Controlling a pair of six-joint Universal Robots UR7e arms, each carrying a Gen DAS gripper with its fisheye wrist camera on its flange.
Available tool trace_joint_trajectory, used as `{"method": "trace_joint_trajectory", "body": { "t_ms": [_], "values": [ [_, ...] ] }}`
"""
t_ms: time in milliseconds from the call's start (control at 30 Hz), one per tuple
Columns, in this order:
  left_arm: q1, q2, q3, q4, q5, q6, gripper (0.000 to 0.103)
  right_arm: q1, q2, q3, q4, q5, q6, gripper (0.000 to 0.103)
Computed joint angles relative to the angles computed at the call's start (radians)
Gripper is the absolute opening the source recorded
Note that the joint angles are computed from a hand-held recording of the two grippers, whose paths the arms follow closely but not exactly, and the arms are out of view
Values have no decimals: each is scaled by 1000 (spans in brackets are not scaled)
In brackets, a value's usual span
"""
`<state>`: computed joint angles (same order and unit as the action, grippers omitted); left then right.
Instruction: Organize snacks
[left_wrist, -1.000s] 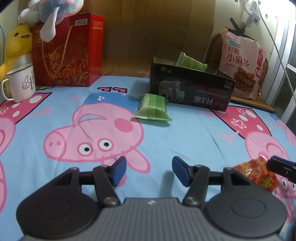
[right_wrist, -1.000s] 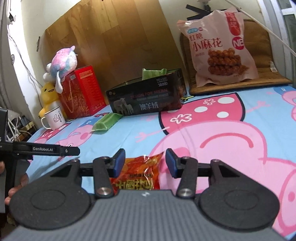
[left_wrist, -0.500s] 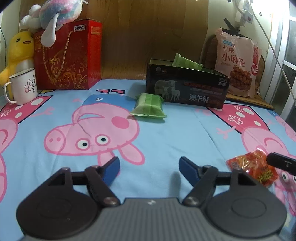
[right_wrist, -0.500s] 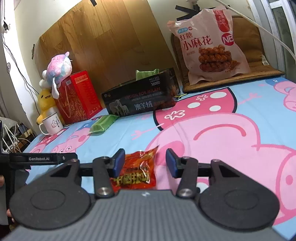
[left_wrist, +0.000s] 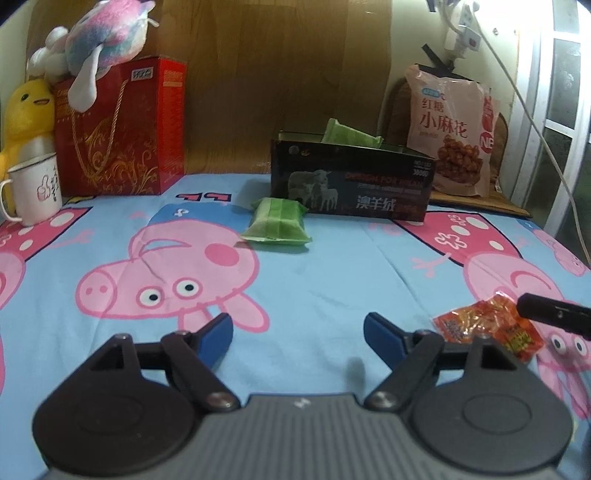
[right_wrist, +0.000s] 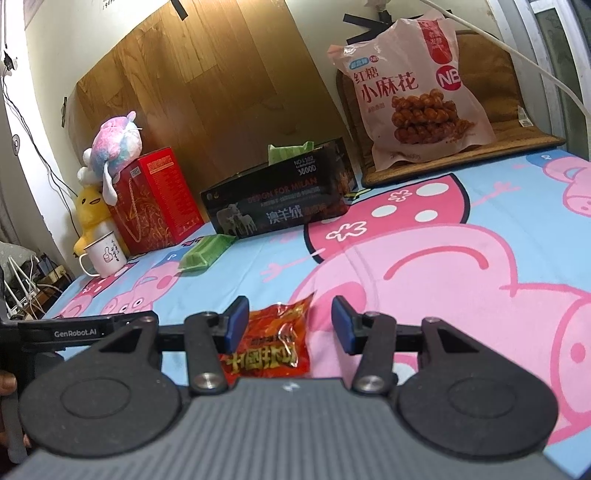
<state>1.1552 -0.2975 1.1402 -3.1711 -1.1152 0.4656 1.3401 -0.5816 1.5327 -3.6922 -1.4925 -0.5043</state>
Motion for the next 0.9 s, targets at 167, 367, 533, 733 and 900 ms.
{"method": "trace_joint_trajectory", "body": {
  "t_ms": [167, 367, 533, 733, 900],
  "values": [
    [-4, 4, 4, -19, 3, 24, 83, 3, 1, -5, 6, -15, 15, 53],
    [-4, 1, 14, -42, -6, 31, 83, 3, 2, -4, 5, -9, 19, 65],
    [0, -1, 14, -34, -14, 11, 84, -2, 23, -10, -73, 1, 46, 73],
    [6, -3, 4, -23, -4, -43, 87, -1, 41, -15, -135, -5, 59, 73],
    [5, -1, 4, -38, 2, -34, 89, 0, 40, -19, -123, -11, 58, 73]
  ]
}}
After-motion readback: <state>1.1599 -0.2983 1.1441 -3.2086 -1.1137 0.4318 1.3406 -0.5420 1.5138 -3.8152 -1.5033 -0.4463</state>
